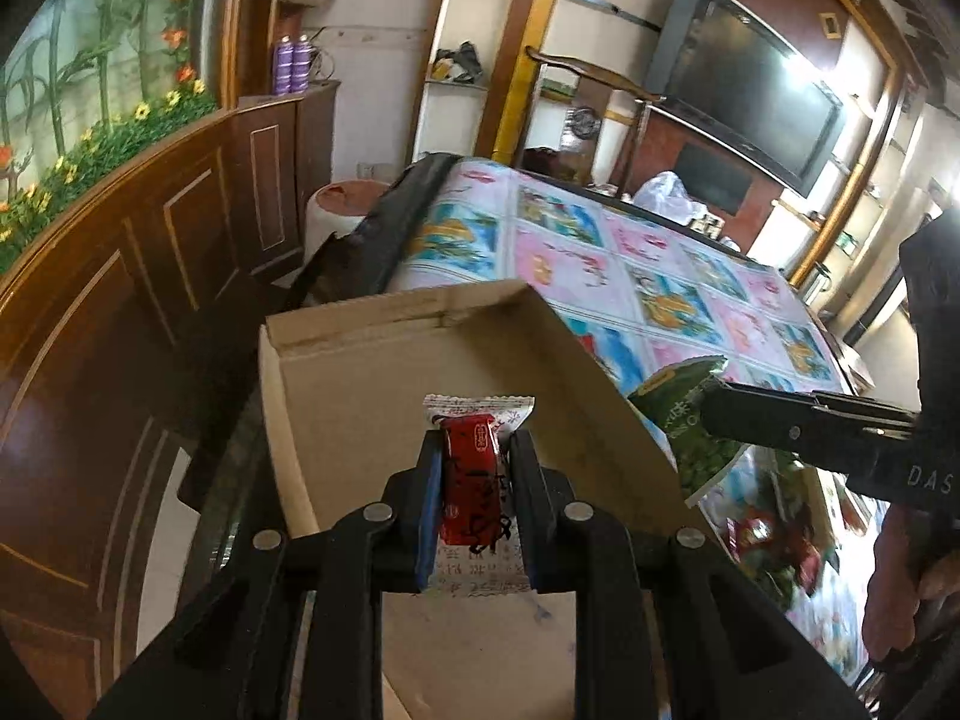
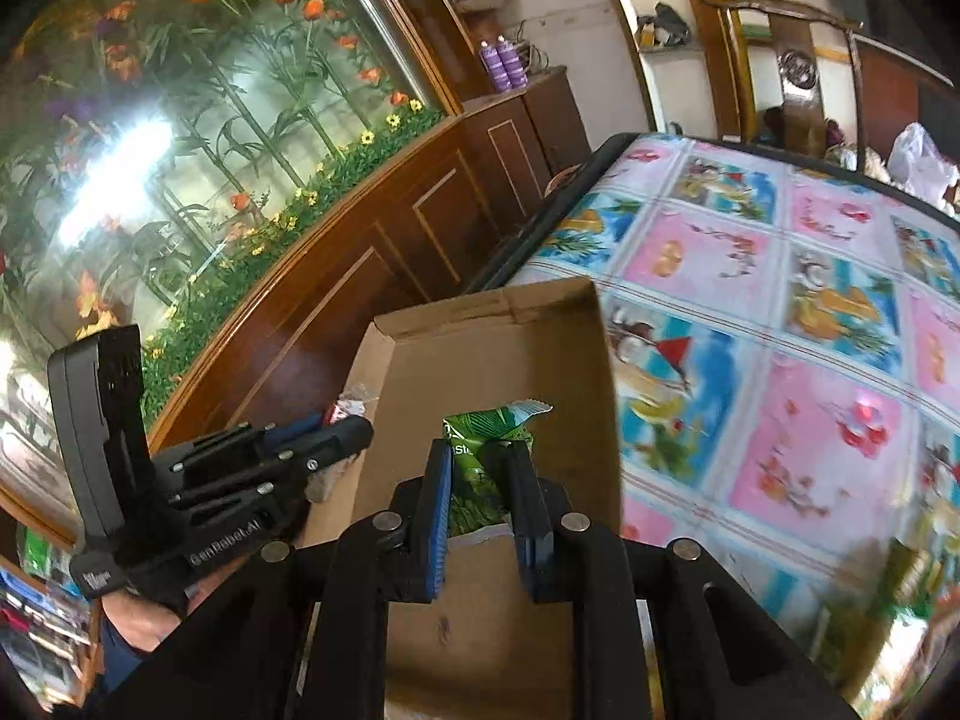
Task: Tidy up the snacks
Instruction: 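Carry both held snacks over the cardboard box with both grippers, then open both grippers to drop the snacks into the cardboard box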
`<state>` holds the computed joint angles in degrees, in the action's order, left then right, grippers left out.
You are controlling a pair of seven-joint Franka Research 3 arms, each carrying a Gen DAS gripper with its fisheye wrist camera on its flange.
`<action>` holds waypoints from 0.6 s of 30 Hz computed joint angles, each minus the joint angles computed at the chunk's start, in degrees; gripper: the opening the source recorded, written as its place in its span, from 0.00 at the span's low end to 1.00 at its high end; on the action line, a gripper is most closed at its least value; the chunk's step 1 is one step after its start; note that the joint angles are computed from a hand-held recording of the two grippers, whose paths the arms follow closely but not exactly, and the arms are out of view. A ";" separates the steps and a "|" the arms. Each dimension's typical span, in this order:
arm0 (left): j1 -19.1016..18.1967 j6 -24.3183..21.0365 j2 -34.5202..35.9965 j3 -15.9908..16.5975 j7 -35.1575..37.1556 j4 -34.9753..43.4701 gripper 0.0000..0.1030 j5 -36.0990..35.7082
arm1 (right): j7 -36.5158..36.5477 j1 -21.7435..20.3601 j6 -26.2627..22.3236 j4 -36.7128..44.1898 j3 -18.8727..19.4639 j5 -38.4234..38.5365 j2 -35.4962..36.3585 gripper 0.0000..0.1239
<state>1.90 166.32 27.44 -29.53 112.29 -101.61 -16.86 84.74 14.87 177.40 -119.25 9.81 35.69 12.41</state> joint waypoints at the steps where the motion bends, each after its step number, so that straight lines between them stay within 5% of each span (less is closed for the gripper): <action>1: -0.45 -0.71 0.73 0.65 -0.58 1.15 0.20 0.44 | 0.72 0.17 -1.17 2.59 -0.54 -0.65 2.04 0.16; 12: -6.74 -9.94 10.28 8.85 -12.56 14.56 0.20 7.25 | 11.24 2.76 -8.70 16.28 -4.96 -9.31 13.89 0.14; 18: -7.07 -11.42 11.68 9.14 -14.64 16.18 0.21 9.38 | 12.86 1.68 -8.95 16.99 -3.99 -10.16 15.10 0.14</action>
<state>-5.17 154.90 39.12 -20.39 97.65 -85.43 -7.48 97.60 16.55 168.46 -102.26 5.82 25.53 27.51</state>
